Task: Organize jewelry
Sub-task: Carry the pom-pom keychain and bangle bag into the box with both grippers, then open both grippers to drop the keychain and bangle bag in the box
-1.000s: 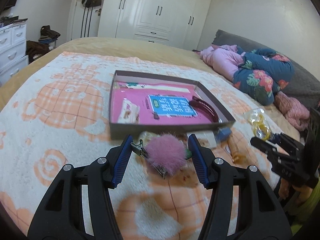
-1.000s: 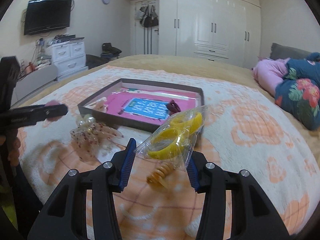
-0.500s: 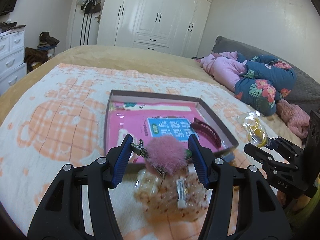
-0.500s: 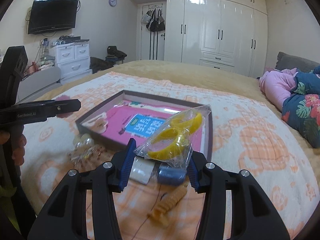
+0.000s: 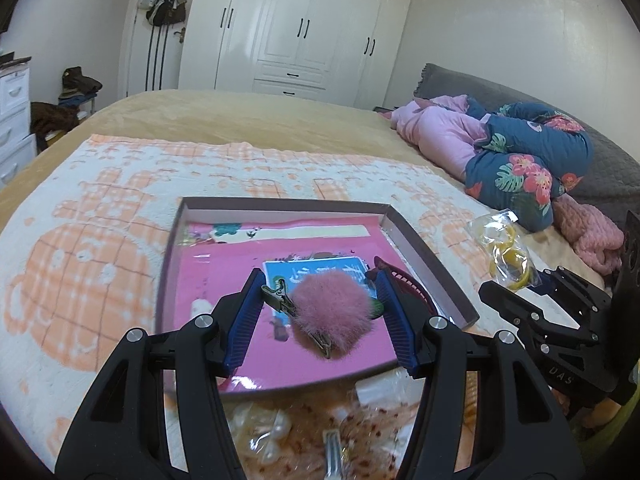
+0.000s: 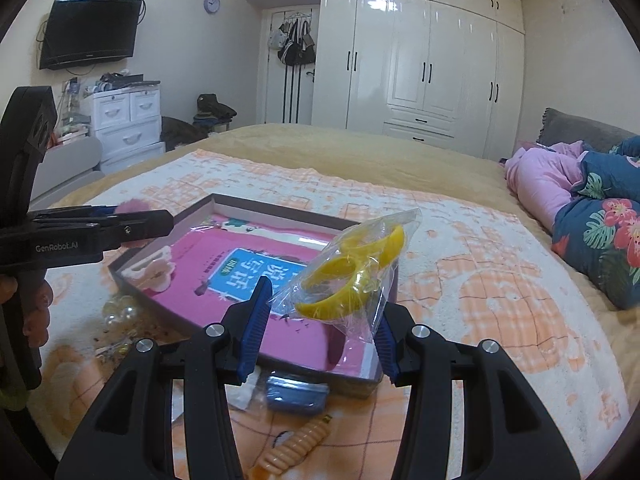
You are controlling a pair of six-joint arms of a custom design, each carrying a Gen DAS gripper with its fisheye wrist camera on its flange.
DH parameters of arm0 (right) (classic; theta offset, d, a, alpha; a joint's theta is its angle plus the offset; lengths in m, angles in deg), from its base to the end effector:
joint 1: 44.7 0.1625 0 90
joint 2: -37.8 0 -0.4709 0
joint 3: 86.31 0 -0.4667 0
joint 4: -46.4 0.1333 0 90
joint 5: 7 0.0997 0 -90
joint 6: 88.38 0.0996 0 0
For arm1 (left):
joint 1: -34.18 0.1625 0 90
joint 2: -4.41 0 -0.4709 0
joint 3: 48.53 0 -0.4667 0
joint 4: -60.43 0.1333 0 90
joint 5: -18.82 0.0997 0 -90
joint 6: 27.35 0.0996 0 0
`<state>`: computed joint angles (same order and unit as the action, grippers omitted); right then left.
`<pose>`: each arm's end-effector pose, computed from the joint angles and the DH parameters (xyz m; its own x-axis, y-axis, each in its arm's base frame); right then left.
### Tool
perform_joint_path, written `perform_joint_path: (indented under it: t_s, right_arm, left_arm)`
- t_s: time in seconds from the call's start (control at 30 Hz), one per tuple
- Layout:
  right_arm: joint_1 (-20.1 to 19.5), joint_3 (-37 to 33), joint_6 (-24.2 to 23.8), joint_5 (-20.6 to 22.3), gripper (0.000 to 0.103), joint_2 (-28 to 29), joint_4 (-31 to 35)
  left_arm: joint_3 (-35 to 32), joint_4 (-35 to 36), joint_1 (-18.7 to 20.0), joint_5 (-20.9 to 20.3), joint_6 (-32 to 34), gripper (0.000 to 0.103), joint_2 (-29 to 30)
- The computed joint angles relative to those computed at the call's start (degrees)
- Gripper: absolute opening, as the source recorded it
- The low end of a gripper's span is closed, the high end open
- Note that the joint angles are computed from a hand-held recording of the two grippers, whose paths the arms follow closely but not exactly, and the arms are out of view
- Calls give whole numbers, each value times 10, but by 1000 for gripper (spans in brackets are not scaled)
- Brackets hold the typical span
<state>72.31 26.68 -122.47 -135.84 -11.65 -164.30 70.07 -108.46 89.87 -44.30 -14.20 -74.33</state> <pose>0.3507 -0.5321 0.1442 -0.6348 -0.1750 0.7526 -0.7270 0.4650 -0.5052 -0.1816 -0.5826 0.3190 -0.7741 0.4066 -0.4853 0.6305 0.5639 -0.5333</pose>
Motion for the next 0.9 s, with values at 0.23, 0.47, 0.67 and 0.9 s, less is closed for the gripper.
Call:
perform_joint_path:
  t_s: [0.23, 0.47, 0.67, 0.9]
  right_arm:
    - [-13, -11, -6, -10, 46, 5, 7]
    - [-23, -24, -15, -27, 46, 16, 11]
    - [-32, -31, -19, -35, 46, 21, 28]
    - [-40, -35, -4, -41, 46, 25, 59]
  left_arm:
    - [-25, 17, 6, -3, 2, 48, 27]
    - [-39, 30, 7, 11, 9, 49, 52]
    - [-46, 43, 10, 18, 10, 49, 69]
    - [-52, 62, 16, 21, -1, 49, 78]
